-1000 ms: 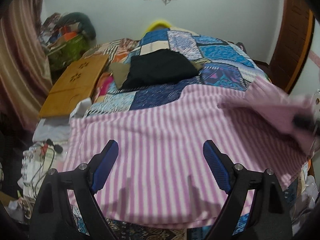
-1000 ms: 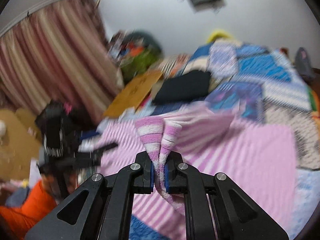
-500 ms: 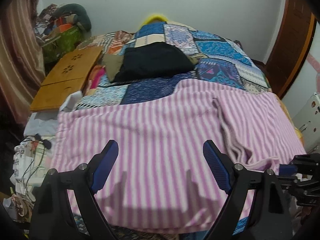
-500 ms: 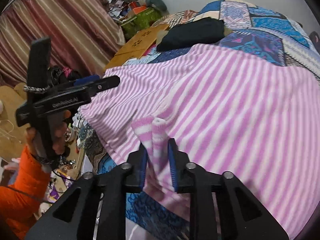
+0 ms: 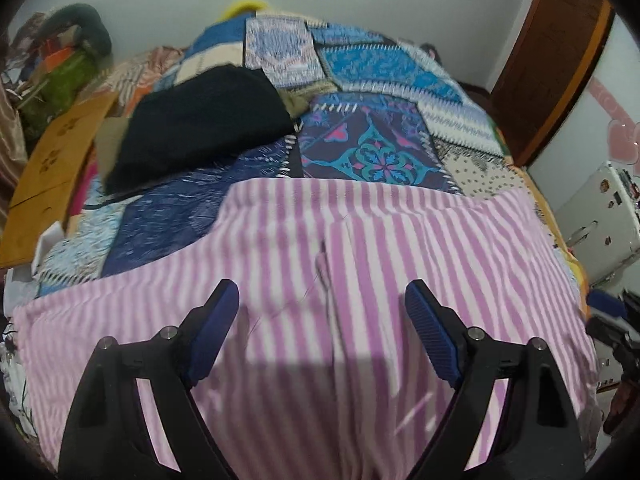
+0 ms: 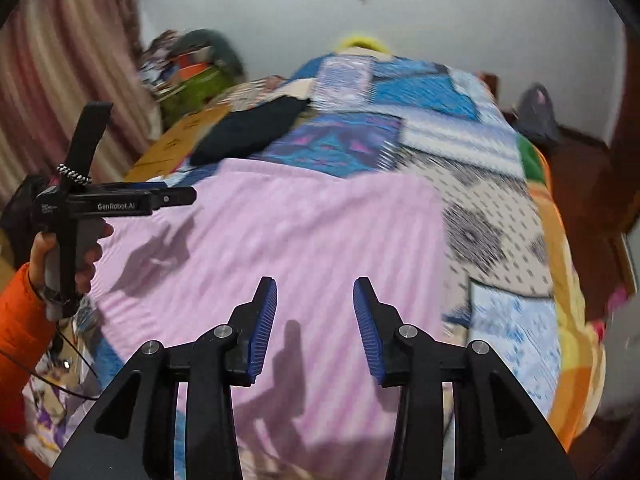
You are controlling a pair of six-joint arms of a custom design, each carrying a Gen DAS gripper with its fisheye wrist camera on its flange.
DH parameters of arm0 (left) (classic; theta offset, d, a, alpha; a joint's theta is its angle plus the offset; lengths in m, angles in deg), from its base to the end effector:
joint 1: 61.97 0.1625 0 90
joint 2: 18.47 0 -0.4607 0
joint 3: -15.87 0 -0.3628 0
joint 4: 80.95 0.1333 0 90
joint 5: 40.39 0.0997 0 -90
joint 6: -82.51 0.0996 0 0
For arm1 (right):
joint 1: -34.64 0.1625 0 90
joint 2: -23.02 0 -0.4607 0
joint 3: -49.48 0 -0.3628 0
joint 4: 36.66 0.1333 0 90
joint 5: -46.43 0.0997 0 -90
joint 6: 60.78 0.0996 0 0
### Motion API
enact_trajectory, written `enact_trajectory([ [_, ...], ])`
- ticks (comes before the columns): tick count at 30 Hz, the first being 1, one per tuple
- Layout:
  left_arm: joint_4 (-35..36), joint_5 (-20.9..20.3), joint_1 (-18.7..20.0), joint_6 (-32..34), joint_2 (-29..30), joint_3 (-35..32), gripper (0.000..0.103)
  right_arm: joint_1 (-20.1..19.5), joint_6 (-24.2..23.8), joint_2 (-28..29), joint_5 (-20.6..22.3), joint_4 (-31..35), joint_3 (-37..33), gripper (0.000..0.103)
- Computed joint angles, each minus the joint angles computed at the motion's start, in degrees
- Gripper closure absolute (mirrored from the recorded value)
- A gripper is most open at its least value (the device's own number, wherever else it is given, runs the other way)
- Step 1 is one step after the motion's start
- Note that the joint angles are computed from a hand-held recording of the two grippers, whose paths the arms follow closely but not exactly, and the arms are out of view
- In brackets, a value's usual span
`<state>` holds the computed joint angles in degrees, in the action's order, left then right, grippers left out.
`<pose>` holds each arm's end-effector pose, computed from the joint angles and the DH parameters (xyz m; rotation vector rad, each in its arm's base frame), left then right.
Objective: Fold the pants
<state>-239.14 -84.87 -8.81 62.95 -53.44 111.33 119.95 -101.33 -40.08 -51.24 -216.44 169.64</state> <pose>-0.2348 -0.6542 0.0550 0.2971 2.4118 -0.6256 0.0752 -0.5509 0.2397 0.7876 -2.6083 0.6679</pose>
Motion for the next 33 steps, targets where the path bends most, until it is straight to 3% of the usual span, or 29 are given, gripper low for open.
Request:
enact_trajectory([
  [3,3.67,-2.62,1.87,-0.57,2.20,-4.61,0.023,-1.95,1.51,-0.42,-0.30,1.24,-0.34,0.066],
  [5,5.12,-4.67,2.77,-0.90,3.02,-6.44,0.038,-3.01,0.49,-0.64,-0.76,0.78,0.45,0.066],
  [7,3.77,-5.48,2.92,-0.91,3.35,-6.60,0.045,-4.10,-0.71,-1.42,-0.25,1.00,1.45,0.066],
  [11,1.82,-5.48,2.50,-0.85,3.22,-6.09,0.083,-4.83,-2.32,-0.62,0.40,-2.71,3.03,0.060],
  [13,1.18,-4.32,1.94,-0.49,2.96,-5.43,0.090,-5.25,-2.66,-0.74,1.05,-2.92,3.33,0.060],
  [19,-0.11,4.30,-0.18,2.95,2.91,-4.05,0.090,-5.79,-2.65,-1.04,1.72,-1.93,3.32,0.060],
  [23,7.17,4.62,1.01,2.11,3.95,-7.06,0.086,-5.41,-3.05,-0.87,0.68,-2.99,3.83,0.060],
  [25,6.92,5.95,0.90,1.46,3.80,-6.79,0.080,-5.17,-2.92,-0.86,-0.04,-2.96,3.78,0.060],
  [29,7.44,10.53,-0.32,-2.25,1.93,-4.81,0.080,-4.10,-2.88,-1.47,-2.30,-2.22,3.71,0.060],
  [33,4.19,8.47,-2.44,-1.52,-1.62,0.50,0.077,-2.89,-3.01,-2.50,-1.11,-1.27,3.79,0.060],
])
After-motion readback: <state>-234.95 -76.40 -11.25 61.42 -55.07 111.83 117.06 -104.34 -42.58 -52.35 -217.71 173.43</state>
